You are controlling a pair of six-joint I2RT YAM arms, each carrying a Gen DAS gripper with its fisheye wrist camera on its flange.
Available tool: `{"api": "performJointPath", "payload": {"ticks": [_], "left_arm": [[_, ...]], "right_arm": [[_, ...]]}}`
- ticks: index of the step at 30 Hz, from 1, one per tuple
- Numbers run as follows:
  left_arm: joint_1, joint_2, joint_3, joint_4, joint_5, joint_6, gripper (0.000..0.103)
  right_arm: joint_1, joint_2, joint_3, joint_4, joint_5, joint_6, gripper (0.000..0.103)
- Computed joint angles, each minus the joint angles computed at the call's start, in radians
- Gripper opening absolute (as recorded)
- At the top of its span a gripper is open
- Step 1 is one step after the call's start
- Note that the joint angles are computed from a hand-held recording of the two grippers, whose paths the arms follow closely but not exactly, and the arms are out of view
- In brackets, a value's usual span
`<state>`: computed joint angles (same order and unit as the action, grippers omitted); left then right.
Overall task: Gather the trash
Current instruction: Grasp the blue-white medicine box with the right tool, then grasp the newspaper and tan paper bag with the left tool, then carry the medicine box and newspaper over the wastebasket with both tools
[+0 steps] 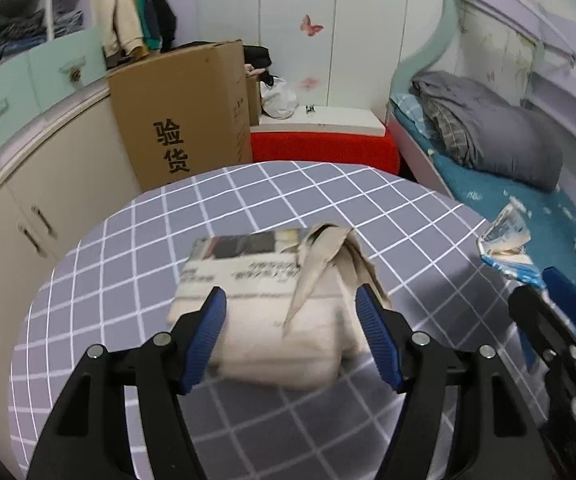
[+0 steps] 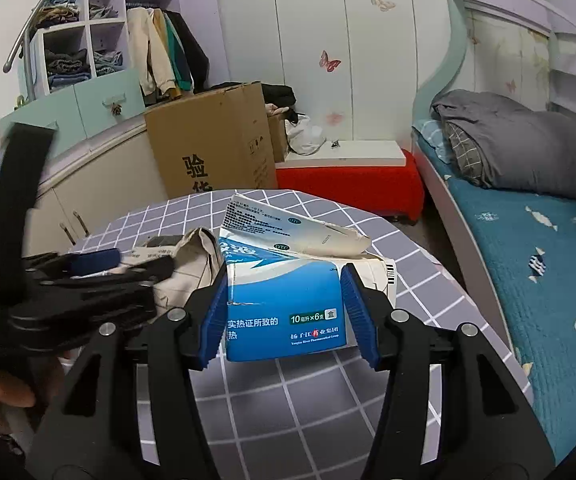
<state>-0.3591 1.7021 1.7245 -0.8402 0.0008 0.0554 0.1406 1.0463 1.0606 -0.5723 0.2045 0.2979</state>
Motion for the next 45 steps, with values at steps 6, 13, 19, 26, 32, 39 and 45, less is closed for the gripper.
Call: {"api": "performJointPath", "payload": {"ticks": [6, 13, 19, 26, 32, 39, 45], "left_arm": [[-0.034, 0.1, 0.08, -0.023, -0.073, 0.029, 0.051], [0.008, 0.119, 0.148, -0.102, 0.048, 0.031, 0.002], [0.064, -0.011, 0.07, -0.087, 0.12, 0.028, 0.001], [0.203, -0.184, 0.028, -0.155, 0.225, 0.068, 0.001], [0.416, -0.293, 0.051, -0.266, 0.356, 0.155, 0.001], [0.869, -0.301, 0.147, -0.48, 0.639, 0.405, 0.001], [1.245, -0.162, 0.295, -0.699, 0.818, 0.701, 0.001]], "right_arm": [[-0.011, -0.006, -0.012, 0.018, -0.025, 0.005, 0.053], [-0.021, -0.015, -0.019, 0.027, -0.043, -0.009, 0.053], [0.024, -0.031, -0.012, 0.017, 0.006, -0.008, 0.053], [0.226, -0.051, 0.116, -0.083, 0.132, 0.036, 0.053], [0.473, -0.002, 0.274, -0.176, 0.238, 0.13, 0.053], [0.785, 0.154, 0.467, -0.253, 0.391, 0.232, 0.053], [1.0, 0.406, 0.691, -0.281, 0.442, 0.275, 0.053]]}}
